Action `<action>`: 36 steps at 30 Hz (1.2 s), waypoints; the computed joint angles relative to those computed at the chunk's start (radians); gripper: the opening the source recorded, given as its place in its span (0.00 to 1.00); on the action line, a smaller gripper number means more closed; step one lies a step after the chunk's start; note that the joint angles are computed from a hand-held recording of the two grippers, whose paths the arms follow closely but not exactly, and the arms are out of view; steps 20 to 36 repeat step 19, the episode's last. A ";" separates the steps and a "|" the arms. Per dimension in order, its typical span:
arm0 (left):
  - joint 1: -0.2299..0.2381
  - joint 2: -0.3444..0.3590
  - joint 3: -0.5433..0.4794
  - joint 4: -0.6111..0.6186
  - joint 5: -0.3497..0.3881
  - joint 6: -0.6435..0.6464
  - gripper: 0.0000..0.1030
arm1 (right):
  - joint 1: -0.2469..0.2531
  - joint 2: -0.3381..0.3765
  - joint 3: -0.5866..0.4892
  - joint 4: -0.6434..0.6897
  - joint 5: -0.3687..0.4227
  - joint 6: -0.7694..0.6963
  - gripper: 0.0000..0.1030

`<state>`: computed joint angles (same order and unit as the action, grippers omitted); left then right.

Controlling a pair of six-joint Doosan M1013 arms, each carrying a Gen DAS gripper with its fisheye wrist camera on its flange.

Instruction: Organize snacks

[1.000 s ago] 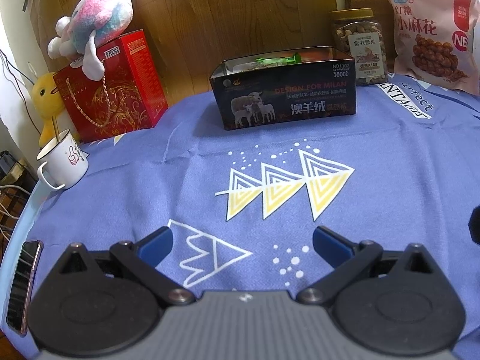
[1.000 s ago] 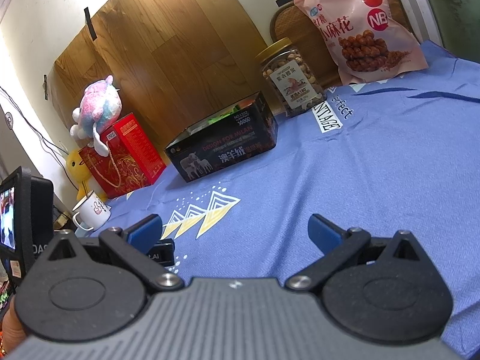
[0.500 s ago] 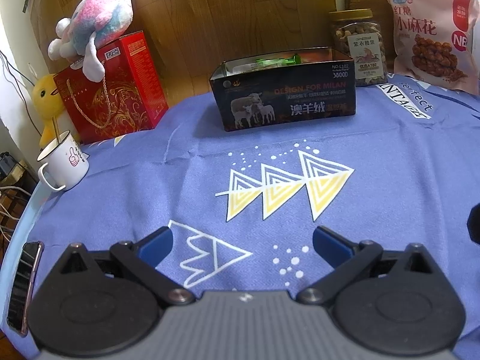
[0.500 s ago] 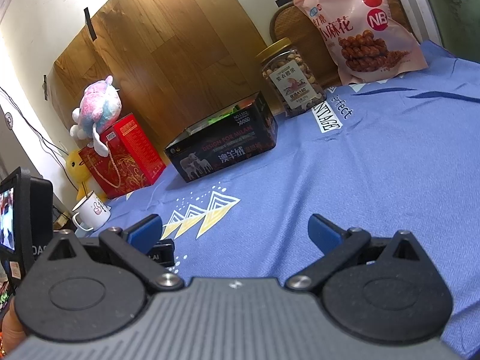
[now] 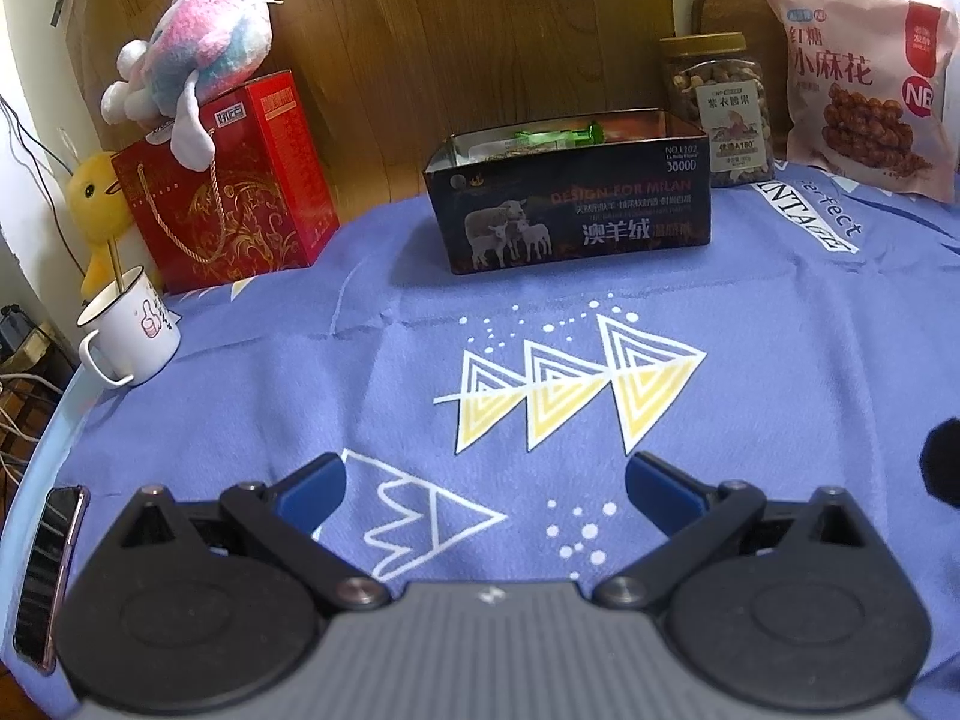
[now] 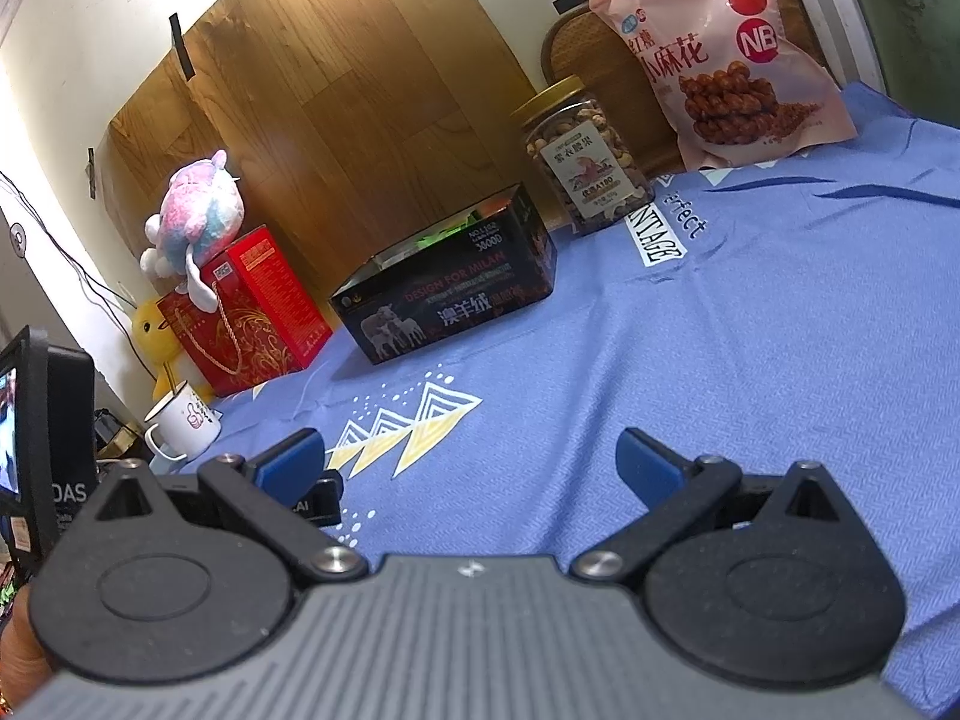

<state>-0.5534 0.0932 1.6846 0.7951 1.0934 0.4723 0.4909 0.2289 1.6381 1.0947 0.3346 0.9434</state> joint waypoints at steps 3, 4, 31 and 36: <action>0.000 -0.002 0.001 0.002 -0.004 -0.004 1.00 | 0.000 0.001 -0.002 -0.007 0.001 0.003 1.00; 0.001 -0.003 0.001 0.000 -0.007 -0.004 1.00 | 0.000 0.001 -0.003 -0.008 0.002 0.004 1.00; 0.012 -0.023 0.016 -0.025 -0.073 -0.009 1.00 | 0.003 0.004 -0.011 -0.037 0.003 0.024 1.00; 0.012 -0.023 0.016 -0.025 -0.073 -0.009 1.00 | 0.003 0.004 -0.011 -0.037 0.003 0.024 1.00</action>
